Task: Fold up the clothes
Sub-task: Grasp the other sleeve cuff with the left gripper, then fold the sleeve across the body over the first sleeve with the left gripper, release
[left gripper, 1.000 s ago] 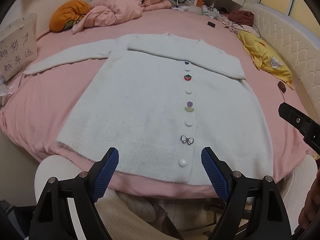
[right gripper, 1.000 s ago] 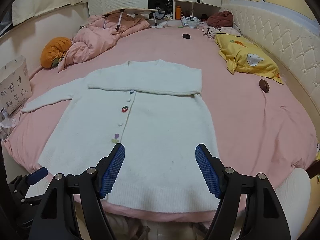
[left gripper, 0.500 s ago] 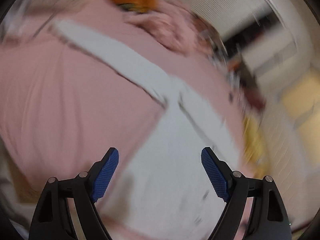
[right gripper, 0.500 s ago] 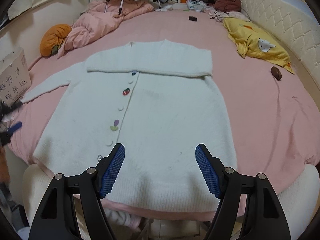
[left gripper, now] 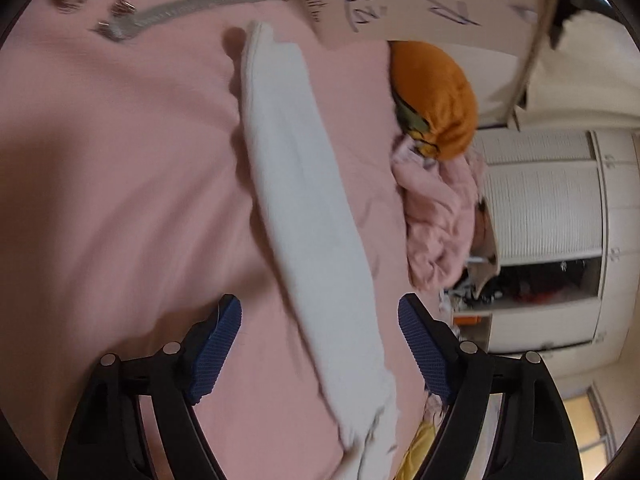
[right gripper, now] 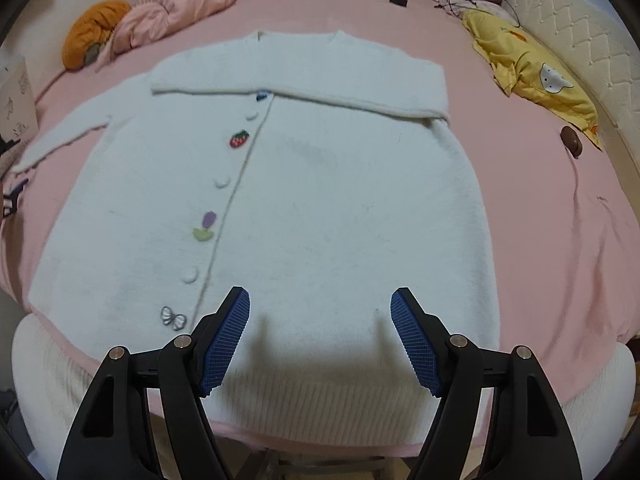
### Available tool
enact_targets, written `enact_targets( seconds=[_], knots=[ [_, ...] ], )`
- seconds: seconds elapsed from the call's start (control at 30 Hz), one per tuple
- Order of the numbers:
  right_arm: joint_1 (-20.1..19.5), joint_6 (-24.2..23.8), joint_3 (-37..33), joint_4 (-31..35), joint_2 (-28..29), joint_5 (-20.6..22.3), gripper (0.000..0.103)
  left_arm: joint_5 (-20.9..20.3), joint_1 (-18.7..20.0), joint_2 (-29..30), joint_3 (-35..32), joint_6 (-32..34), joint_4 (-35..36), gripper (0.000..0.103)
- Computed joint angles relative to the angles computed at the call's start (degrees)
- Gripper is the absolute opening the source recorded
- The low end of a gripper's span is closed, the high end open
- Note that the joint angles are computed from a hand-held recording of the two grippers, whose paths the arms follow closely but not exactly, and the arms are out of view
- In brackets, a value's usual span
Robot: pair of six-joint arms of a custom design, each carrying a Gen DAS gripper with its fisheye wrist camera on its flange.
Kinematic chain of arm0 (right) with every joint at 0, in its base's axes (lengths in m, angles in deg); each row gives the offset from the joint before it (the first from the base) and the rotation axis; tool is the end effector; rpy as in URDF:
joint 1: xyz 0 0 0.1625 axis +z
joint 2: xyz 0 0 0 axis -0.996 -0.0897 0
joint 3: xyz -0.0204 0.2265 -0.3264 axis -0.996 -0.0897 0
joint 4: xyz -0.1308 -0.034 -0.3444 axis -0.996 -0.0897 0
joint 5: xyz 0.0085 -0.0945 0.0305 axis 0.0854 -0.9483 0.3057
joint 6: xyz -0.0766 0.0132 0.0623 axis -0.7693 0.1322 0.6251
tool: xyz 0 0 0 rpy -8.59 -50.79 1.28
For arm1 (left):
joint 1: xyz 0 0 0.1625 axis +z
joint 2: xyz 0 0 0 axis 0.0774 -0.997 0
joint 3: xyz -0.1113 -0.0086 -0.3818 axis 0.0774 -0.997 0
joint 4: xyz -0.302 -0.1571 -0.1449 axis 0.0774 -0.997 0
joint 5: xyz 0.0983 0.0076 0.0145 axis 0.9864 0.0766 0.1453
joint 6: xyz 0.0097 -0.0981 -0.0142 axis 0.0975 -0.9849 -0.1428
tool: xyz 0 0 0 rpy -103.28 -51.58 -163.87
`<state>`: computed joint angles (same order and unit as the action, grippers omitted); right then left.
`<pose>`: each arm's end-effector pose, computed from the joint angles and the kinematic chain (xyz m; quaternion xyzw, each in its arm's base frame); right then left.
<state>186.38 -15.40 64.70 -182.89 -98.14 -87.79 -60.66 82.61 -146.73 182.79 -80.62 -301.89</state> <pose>0.1856 -0.5555 0.0923 0.2916 -0.8856 0.0926 0.3494 0.1741 -0.3922 0.3216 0.4870 -0.5905 0.6419 0.0466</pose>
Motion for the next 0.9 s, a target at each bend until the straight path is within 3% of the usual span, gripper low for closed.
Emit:
enact_targets(
  seconds=[0.1,0.3,0.33,0.37,0.43,0.5,0.67,0.73,0.9],
  knots=[
    [0.3,-0.5,-1.4,0.4,1.8,-1.8,0.074,-4.5,5.1,0.9,-5.1,-0.2,2.8,0.079],
    [0.6,-1.3,-2.5,1.5,3.6,-3.0,0.073,-8.1,10.2,0.9,-13.7,3.4,9.8,0.078],
    [0.6,-1.6,-2.6,1.7,3.8,-3.1,0.073,-8.0,10.5,0.9,-14.4,4.1,10.4,0.068],
    [0.7,-1.5,-2.7,1.7,4.1,-3.3,0.073,-7.0,10.6,0.7,-15.0,4.5,12.0,0.042],
    [0.7,-1.1,-3.0,2.7,4.2,-3.0,0.073,-7.2,11.8,0.4,-15.6,3.4,16.7,0.012],
    [0.6,-0.7,-3.1,3.3,4.2,-2.8,0.073,-9.2,12.7,1.0,-14.9,3.1,13.8,0.012],
    [0.0,0.2,-3.1,4.0,3.4,-1.1,0.073,0.6,5.7,0.6,-15.9,9.4,17.0,0.012],
    [-0.2,0.2,-3.1,3.6,3.1,-0.3,0.073,0.8,3.0,0.3,-16.6,11.5,19.6,0.012],
    [-1.1,-0.5,-2.1,1.6,1.7,2.1,0.073,2.3,-5.5,4.4,-26.4,17.2,33.2,0.012]
  ],
)
